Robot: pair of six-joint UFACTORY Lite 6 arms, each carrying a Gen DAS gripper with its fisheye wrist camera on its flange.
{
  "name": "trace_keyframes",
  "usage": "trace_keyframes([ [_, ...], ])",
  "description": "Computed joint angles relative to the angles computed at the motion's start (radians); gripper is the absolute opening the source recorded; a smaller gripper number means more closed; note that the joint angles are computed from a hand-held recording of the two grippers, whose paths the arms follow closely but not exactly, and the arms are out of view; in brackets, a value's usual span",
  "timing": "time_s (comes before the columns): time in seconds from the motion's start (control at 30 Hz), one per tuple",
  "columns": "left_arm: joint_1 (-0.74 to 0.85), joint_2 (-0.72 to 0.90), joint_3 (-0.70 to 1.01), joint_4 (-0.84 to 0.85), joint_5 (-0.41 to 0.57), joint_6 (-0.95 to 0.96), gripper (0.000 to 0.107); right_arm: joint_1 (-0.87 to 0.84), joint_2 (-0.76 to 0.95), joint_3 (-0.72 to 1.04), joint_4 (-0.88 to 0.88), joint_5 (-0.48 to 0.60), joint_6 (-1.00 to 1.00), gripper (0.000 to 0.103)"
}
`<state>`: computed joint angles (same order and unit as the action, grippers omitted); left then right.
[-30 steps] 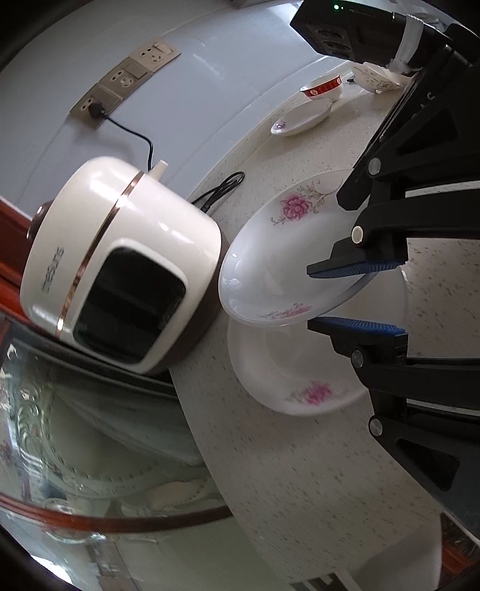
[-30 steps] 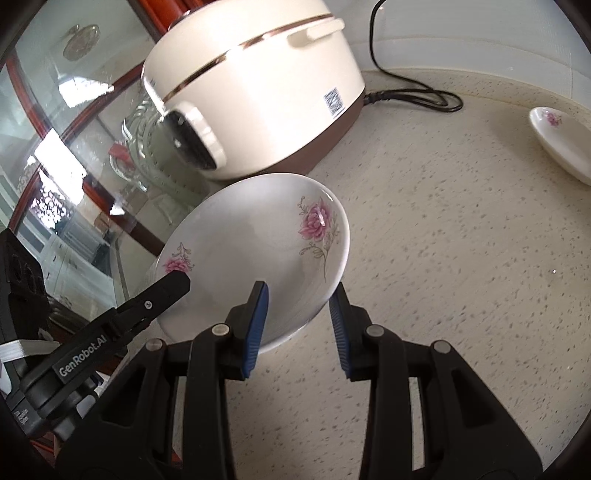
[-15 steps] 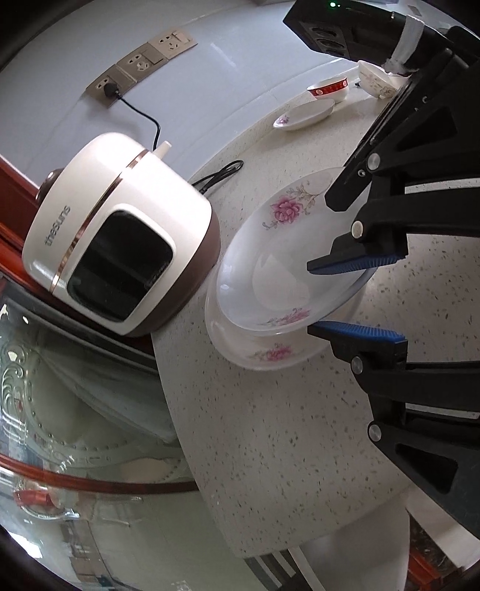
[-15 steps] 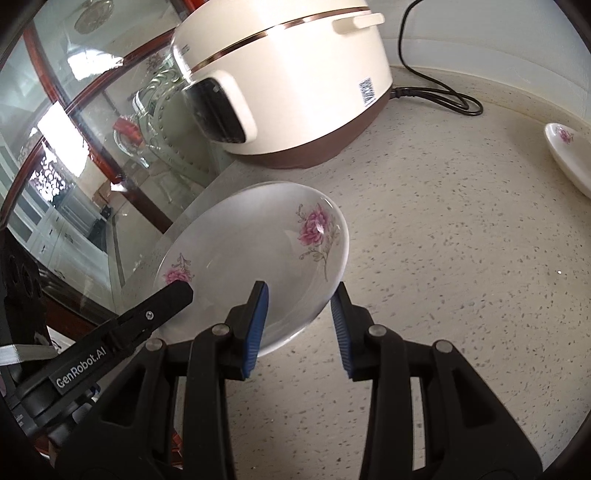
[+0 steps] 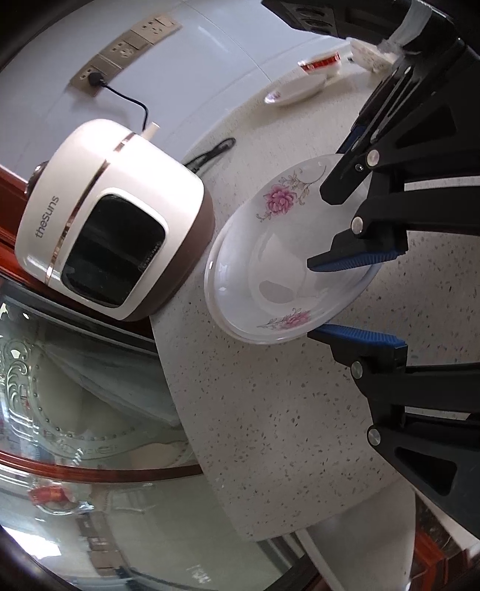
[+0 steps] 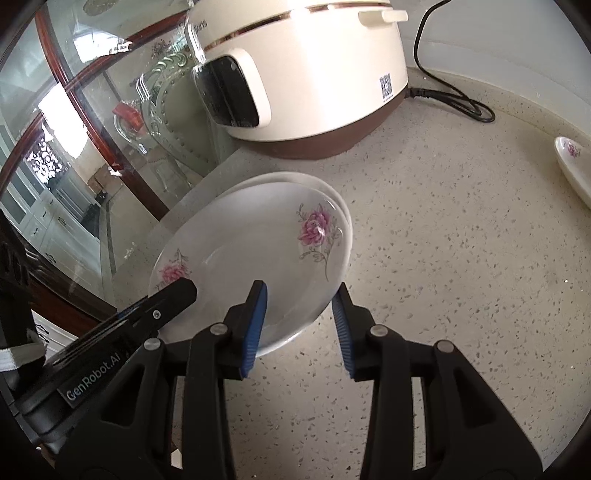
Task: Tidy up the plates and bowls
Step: 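Lower the second plate onto the first plate and open both grippers, then move both grippers back toward the remaining plate and red-banded bowl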
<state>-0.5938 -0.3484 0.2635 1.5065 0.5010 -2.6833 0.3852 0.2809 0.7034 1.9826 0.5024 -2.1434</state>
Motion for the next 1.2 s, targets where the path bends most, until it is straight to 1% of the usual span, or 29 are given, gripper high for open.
trace_keyframes([
  [0.1, -0.004, 0.022, 0.009, 0.000, 0.015, 0.006, 0.033, 0.015, -0.015, -0.009, 0.035, -0.018, -0.039, 0.043],
  [0.2, -0.013, 0.031, 0.013, -0.009, 0.029, 0.016, 0.033, 0.011, -0.007, -0.006, 0.047, -0.012, -0.053, 0.043],
  [0.43, -0.050, 0.107, 0.053, -0.031, 0.087, 0.028, 0.033, 0.016, 0.016, 0.003, 0.081, -0.019, -0.086, 0.043],
  [0.53, -0.021, 0.132, 0.056, 0.022, 0.056, -0.016, 0.035, 0.008, 0.028, 0.010, 0.076, -0.014, -0.081, 0.043],
  [0.7, -0.005, 0.156, 0.063, 0.067, 0.045, -0.056, 0.037, -0.006, 0.025, 0.009, 0.069, -0.012, -0.068, 0.044],
  [0.77, -0.011, 0.146, 0.055, 0.061, 0.052, -0.057, 0.037, -0.010, 0.014, 0.002, 0.067, -0.009, -0.062, 0.047],
  [0.87, -0.033, 0.134, 0.058, 0.022, 0.082, -0.031, 0.039, -0.024, -0.020, -0.019, 0.062, -0.004, -0.054, 0.054],
  [0.93, -0.054, 0.124, 0.062, -0.005, 0.110, -0.016, 0.041, -0.039, -0.045, -0.030, 0.048, 0.000, -0.040, 0.061],
  [1.03, -0.108, 0.109, 0.082, -0.070, 0.193, 0.035, 0.048, -0.064, -0.102, -0.056, 0.035, 0.002, -0.027, 0.066],
  [1.1, -0.134, 0.102, 0.097, -0.090, 0.231, 0.059, 0.054, -0.091, -0.136, -0.065, 0.007, 0.002, 0.000, 0.070],
  [1.2, -0.145, 0.088, 0.112, -0.073, 0.243, 0.070, 0.062, -0.126, -0.185, -0.073, 0.009, -0.021, -0.002, 0.076],
])
